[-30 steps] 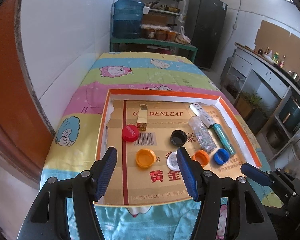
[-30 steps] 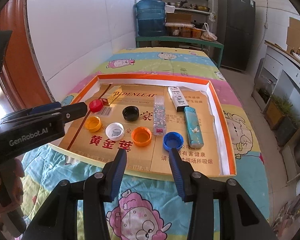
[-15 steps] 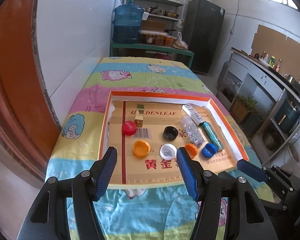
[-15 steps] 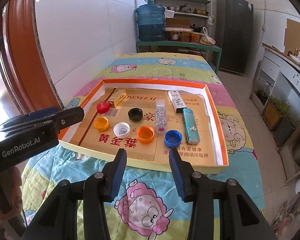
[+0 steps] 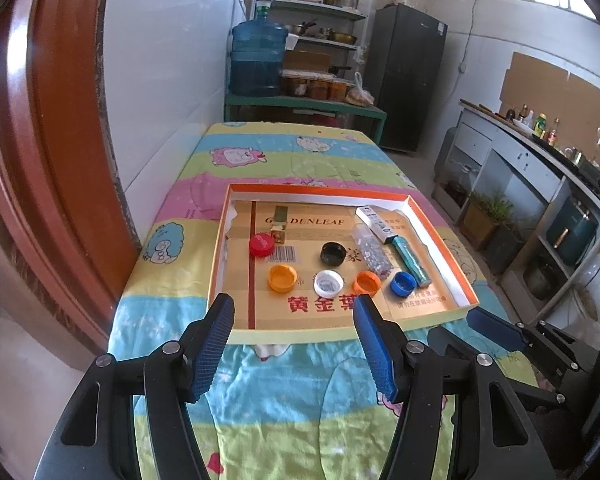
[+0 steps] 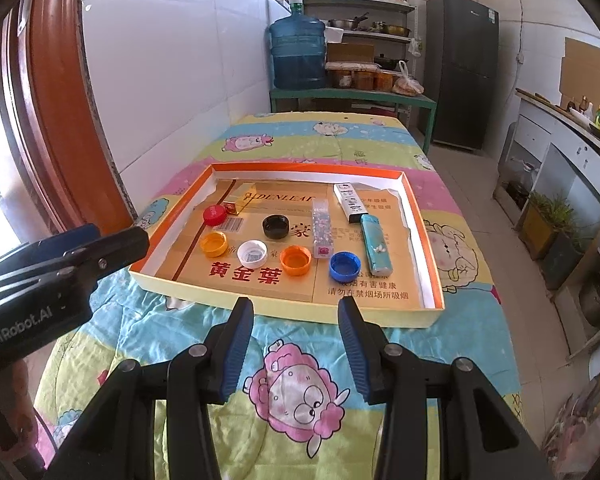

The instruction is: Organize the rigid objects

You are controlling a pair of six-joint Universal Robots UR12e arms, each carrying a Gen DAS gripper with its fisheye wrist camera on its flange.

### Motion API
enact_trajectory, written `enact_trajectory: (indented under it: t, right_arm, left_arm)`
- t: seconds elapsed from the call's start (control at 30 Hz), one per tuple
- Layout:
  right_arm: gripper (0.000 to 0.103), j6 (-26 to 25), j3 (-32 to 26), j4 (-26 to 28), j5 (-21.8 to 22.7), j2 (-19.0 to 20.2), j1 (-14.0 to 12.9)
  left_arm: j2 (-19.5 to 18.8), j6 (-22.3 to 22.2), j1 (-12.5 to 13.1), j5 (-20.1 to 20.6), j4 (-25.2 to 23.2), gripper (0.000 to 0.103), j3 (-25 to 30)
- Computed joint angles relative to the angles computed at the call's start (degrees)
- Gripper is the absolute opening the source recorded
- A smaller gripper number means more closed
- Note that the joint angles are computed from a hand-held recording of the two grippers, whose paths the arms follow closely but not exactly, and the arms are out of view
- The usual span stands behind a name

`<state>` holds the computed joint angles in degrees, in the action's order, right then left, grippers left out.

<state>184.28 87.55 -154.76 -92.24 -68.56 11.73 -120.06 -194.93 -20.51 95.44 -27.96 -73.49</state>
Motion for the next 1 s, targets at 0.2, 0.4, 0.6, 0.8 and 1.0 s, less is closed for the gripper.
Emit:
enact_trajectory:
  t: [0.2, 0.4, 0.6, 0.8, 1.0]
  right_arm:
    - [0.044, 0.7, 0.9, -0.5, -0.8, -0.9, 0.2]
    - [0.044, 1.7, 2.1, -1.8, -1.5, -2.2, 0.5]
    - [0.044, 2.9, 2.7, -2.8, -2.3, -3.0, 0.8]
    - [0.044, 3.5, 3.2, -3.2, -4.3, -3.9, 1.4]
    - [0.044, 4.4, 3.9, -4.1, -5.3, -5.0, 1.8]
  left_arm:
    - [1.4, -1.2, -0.4, 1.8, 1.0, 0.064, -1.8]
    - [2.6, -1.8, -0.7, 2.2, 1.7, 0.064, -3.4]
    - [3.7, -1.8, -0.6, 0.9, 2.2, 0.064, -4.7]
    - [4.6, -0.5, -1.2, 3.6, 2.9, 0.064, -5.8]
    - [5.6, 0.8, -1.9, 6.5, 4.3, 0.064, -6.9]
